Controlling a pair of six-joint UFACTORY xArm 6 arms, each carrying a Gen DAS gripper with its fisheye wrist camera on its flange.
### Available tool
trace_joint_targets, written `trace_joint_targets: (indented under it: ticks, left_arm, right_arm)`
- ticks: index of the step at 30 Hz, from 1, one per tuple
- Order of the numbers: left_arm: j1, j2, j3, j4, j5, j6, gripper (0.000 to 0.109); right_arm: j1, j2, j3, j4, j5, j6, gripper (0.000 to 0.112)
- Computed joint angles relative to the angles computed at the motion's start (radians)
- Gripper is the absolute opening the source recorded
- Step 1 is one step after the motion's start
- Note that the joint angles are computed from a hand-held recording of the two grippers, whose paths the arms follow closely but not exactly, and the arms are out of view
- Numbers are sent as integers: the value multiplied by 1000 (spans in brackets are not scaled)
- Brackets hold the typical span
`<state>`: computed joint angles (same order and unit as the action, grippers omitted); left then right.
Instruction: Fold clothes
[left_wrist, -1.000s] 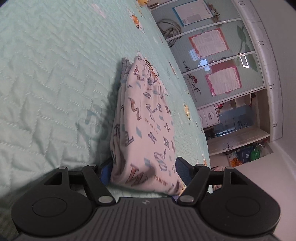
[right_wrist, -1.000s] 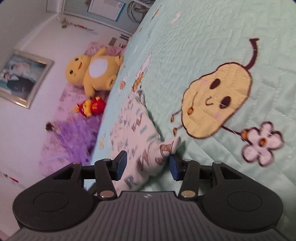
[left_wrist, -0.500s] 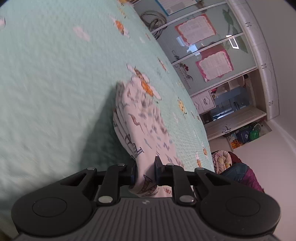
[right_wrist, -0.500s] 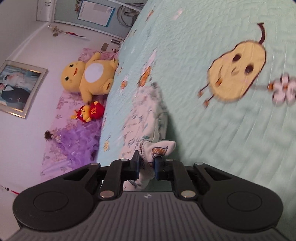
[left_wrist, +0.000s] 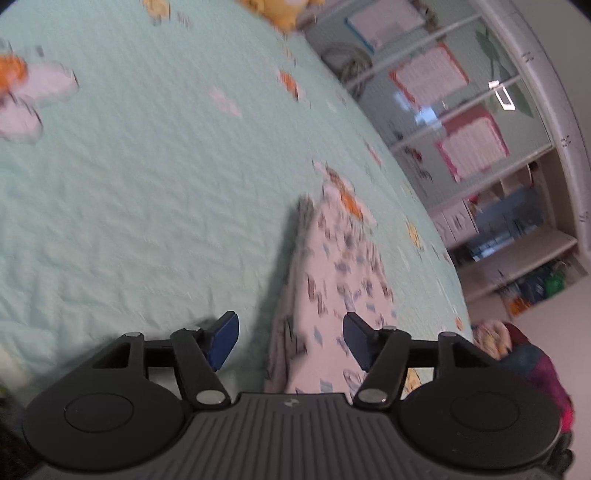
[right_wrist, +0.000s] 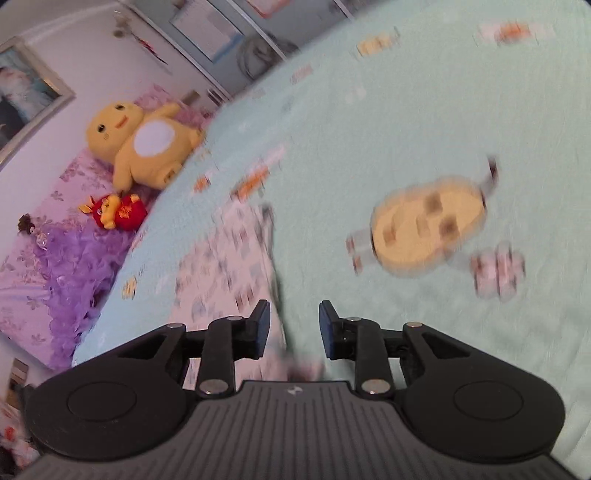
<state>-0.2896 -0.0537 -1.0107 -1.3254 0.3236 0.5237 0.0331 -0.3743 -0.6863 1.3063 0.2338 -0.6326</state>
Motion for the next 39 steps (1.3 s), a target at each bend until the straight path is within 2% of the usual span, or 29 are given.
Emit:
trace_joint_targets:
  ticks: [1, 4, 6, 8, 10, 14, 23, 27, 30, 34, 39]
  left_arm:
    - [-2, 5, -16, -13, -14, 23, 65]
    - [-8, 67, -117, -106, -11, 221, 65]
    - [-11, 149, -217, -102, 4, 274, 65]
    - [-26, 252, -331, -53, -4, 274, 65]
    - [-31, 352, -439, 6, 11, 247, 65]
    - [-25, 494, -576, 139, 13, 160, 65]
    - [14, 610, -718, 43, 102, 375, 66]
    - [24, 639, -764, 77, 167, 437, 68]
    - [30, 668, -807, 138, 219, 434, 68]
    - [55, 704, -862, 130, 312, 425, 68]
    - [90, 772, -955, 111, 424, 386, 68]
  right_arm:
    - [-4, 42, -47, 44, 10, -67, 30]
    - [-8, 179, -197, 213, 44, -353, 30]
    - [-7, 285, -304, 219, 79, -451, 30]
    - [-12, 402, -421, 189, 119, -493, 30]
    - [-1, 511, -536, 129, 113, -502, 30]
    - [-12, 632, -666, 34, 166, -508, 30]
    - [-53, 709, -749, 2, 308, -552, 32]
    - [-64, 704, -764, 56, 354, -700, 47]
    - [-74, 744, -841, -84, 433, -702, 49]
    - [-83, 817, -975, -306, 549, -704, 49]
    - [-110, 904, -1135, -404, 703, -728, 48]
